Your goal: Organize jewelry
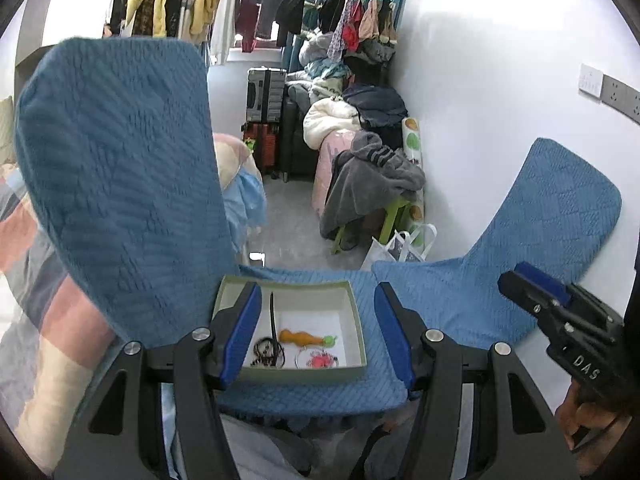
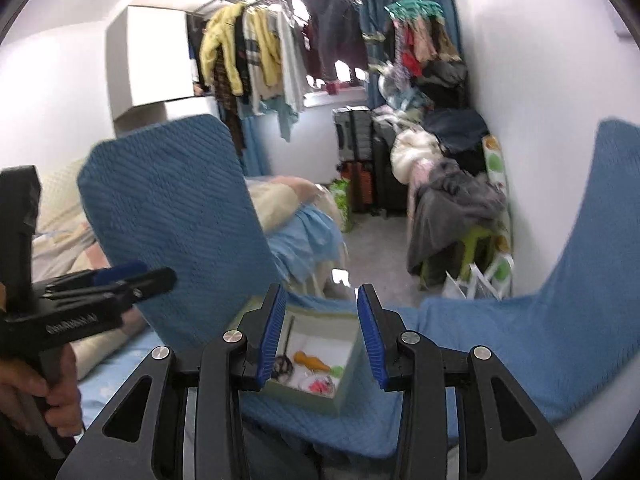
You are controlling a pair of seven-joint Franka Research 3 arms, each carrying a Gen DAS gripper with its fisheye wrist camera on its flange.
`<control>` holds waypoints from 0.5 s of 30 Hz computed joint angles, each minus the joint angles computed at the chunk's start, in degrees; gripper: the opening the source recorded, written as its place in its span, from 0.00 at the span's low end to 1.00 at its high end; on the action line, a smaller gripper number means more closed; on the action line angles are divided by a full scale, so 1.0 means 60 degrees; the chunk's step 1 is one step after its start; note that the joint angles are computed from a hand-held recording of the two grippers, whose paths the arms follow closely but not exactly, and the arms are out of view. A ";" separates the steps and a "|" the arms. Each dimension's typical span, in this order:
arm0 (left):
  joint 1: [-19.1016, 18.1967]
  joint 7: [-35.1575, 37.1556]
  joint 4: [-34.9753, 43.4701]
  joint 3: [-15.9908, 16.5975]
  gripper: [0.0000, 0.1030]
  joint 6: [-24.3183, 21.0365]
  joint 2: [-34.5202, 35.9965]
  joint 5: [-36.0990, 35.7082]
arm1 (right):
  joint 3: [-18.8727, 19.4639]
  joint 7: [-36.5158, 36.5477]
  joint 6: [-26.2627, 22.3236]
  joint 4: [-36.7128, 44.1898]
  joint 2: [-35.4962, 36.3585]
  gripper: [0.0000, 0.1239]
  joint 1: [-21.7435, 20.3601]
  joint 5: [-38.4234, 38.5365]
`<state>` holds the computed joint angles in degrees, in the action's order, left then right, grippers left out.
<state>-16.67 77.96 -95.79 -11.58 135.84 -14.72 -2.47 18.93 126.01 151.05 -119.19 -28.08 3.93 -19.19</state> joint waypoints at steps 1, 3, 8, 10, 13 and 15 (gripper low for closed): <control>0.0010 -0.0067 -0.0153 -0.0012 0.57 -0.0037 -0.0066 0.0011 | 0.0063 0.0113 -0.0105 -0.0159 -0.0109 0.29 -0.0058 -0.0058; -0.0007 -0.0117 -0.0410 -0.0010 0.58 -0.0077 -0.0177 -0.0015 | 0.0007 0.0169 -0.0286 -0.0500 -0.0293 0.29 0.0041 0.0069; -0.0018 -0.0283 -0.0848 -0.0037 0.57 -0.0222 -0.0343 0.0079 | -0.0069 0.0189 -0.0621 -0.1062 -0.0587 0.29 0.0202 0.0359; -0.0041 -0.0313 -0.1029 -0.0025 0.58 -0.0238 -0.0427 0.0082 | -0.0107 0.0213 -0.0689 -0.1191 -0.0637 0.29 0.0252 0.0488; -0.0050 -0.0408 -0.1236 -0.0048 0.58 -0.0304 -0.0494 0.0159 | -0.0078 0.0320 -0.0790 -0.1374 -0.0731 0.29 0.0222 0.0534; -0.0074 -0.0412 -0.1313 -0.0015 0.58 -0.0387 -0.0491 0.0126 | -0.0067 0.0388 -0.0802 -0.1545 -0.0832 0.29 0.0225 0.0564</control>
<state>-17.11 75.49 -103.66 -11.67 133.52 -17.67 -1.72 18.52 128.34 146.24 -128.46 -33.07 5.29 -15.81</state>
